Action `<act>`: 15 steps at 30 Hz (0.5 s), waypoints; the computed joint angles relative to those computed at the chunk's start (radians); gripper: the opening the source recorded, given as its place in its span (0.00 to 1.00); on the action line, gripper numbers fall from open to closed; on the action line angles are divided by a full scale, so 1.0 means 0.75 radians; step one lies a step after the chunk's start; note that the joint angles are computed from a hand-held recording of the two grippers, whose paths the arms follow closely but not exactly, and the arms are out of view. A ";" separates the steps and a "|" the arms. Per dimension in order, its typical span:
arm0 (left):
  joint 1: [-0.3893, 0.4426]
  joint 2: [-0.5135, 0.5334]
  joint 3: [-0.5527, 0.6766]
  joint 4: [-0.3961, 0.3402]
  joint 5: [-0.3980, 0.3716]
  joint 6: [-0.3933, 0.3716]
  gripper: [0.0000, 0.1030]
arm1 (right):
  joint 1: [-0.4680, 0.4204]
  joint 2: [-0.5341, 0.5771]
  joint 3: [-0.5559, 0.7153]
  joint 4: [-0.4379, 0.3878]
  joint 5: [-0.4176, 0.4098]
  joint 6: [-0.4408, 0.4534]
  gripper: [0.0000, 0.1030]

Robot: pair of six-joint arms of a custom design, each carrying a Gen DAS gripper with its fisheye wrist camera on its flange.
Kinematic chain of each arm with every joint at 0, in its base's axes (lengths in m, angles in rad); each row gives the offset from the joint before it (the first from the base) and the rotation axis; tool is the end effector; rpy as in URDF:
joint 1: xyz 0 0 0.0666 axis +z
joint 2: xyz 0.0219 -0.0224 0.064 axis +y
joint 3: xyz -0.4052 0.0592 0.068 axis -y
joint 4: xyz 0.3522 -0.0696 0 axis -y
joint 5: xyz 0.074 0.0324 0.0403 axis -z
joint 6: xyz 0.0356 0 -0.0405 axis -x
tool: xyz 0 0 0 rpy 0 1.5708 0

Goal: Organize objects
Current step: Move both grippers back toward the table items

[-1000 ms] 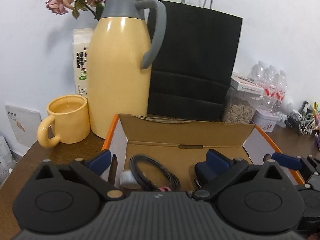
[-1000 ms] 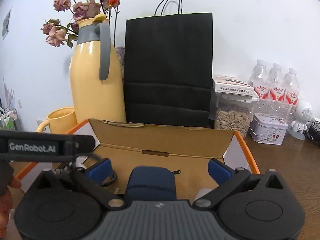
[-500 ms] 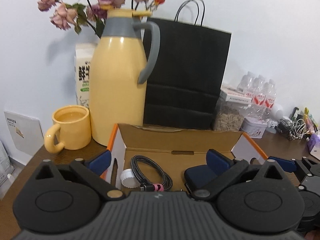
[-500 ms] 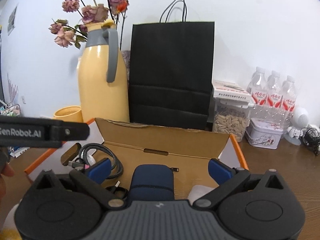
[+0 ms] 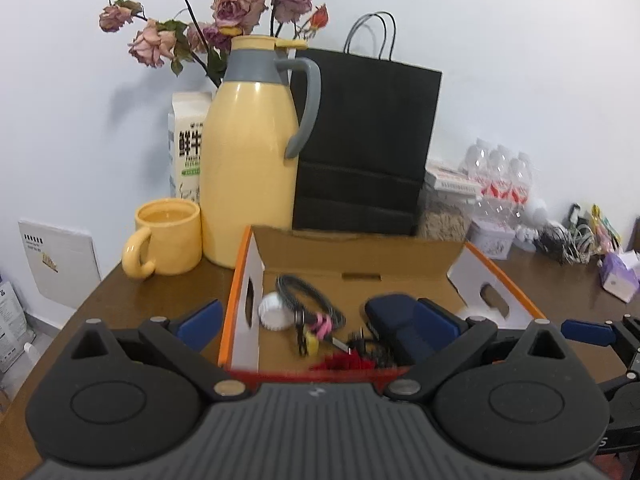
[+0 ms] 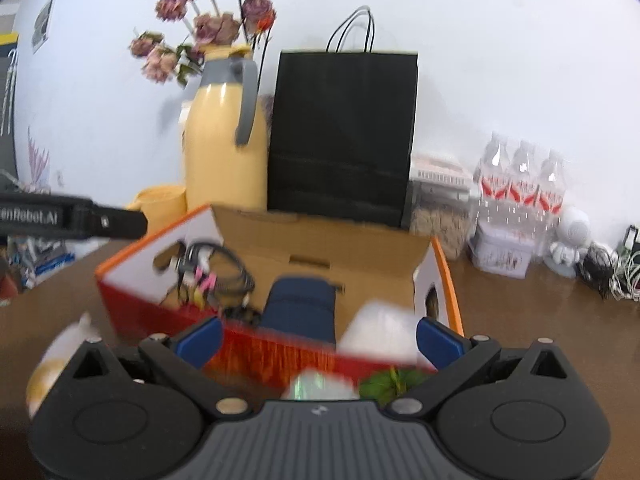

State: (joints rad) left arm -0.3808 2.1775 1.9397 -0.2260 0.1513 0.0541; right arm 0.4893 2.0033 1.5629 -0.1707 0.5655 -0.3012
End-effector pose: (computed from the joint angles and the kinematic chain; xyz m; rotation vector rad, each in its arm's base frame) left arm 0.6929 -0.2836 0.2927 0.4288 2.0103 -0.4257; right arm 0.5892 0.2917 0.2600 0.1164 2.0762 -0.1393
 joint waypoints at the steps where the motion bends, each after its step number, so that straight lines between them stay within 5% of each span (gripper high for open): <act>1: 0.002 -0.016 -0.032 0.014 0.000 -0.006 1.00 | 0.004 -0.013 -0.023 -0.015 -0.011 -0.011 1.00; 15: 0.044 -0.172 -0.385 0.100 -0.023 -0.069 1.00 | 0.049 -0.107 -0.291 -0.067 -0.106 -0.194 1.00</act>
